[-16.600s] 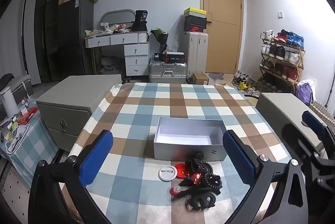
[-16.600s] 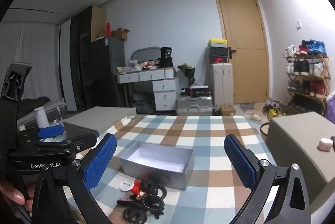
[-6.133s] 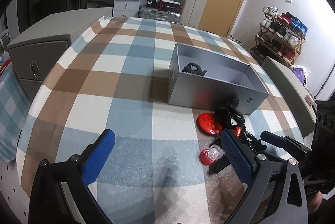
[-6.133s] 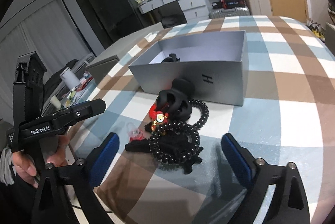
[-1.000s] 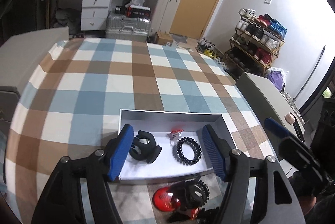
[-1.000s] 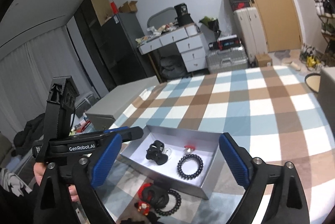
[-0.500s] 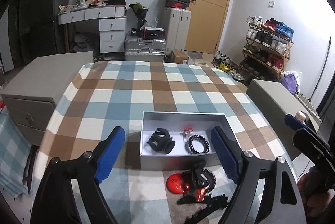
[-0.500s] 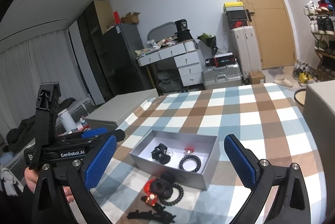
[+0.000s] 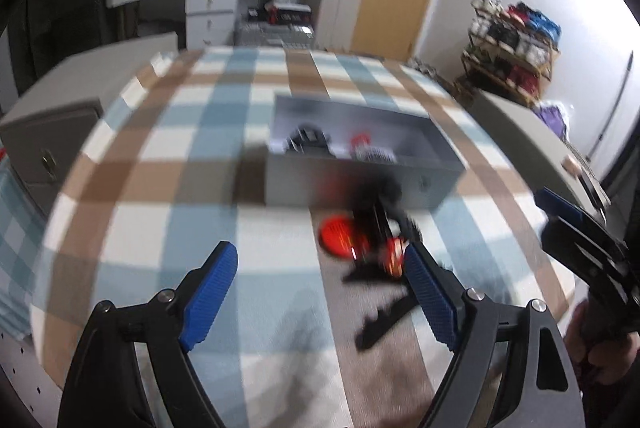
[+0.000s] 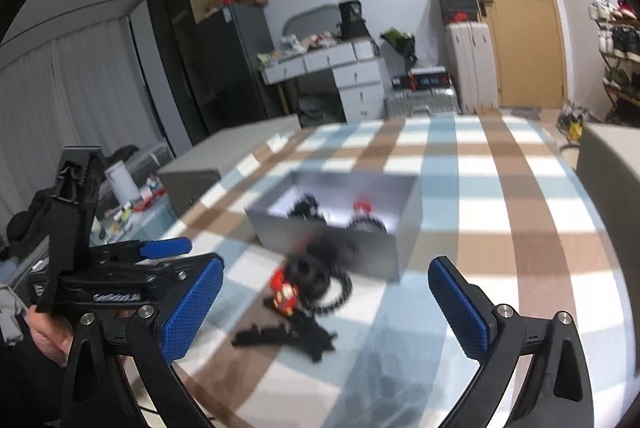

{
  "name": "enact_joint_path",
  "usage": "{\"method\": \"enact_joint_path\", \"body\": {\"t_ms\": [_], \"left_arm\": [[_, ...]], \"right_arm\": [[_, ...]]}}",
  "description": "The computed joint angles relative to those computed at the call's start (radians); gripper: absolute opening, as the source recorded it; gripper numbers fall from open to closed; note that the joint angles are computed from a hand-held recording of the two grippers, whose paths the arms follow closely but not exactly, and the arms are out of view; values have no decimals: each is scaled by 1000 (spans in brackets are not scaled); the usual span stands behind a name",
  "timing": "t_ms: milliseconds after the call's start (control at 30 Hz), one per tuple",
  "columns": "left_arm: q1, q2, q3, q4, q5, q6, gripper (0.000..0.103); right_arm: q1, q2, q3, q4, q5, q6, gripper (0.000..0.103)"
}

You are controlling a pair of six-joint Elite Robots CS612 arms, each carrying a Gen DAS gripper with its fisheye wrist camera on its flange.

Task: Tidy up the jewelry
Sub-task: 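Move the left tool to the black hair clip and close on it, then lower the right tool onto the red Santa charm and close on it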

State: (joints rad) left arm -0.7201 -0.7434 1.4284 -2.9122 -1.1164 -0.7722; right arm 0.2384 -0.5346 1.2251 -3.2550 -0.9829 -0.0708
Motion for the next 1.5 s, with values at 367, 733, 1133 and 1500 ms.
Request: {"method": "enact_joint_path", "body": {"t_ms": [367, 733, 1133, 1500], "left_arm": [[-2, 20, -35, 67, -146, 70, 82], [15, 46, -85, 79, -264, 198, 82], [18, 46, -94, 118, -309, 294, 18], [8, 28, -44, 12, -287, 282, 14]], "right_arm": [[-5, -6, 37, 78, -34, 7, 103], [-23, -11, 55, 81, -24, 71, 103], [-28, -16, 72, 66, -26, 92, 103], [-27, -19, 71, 58, -44, 100, 103]]}}
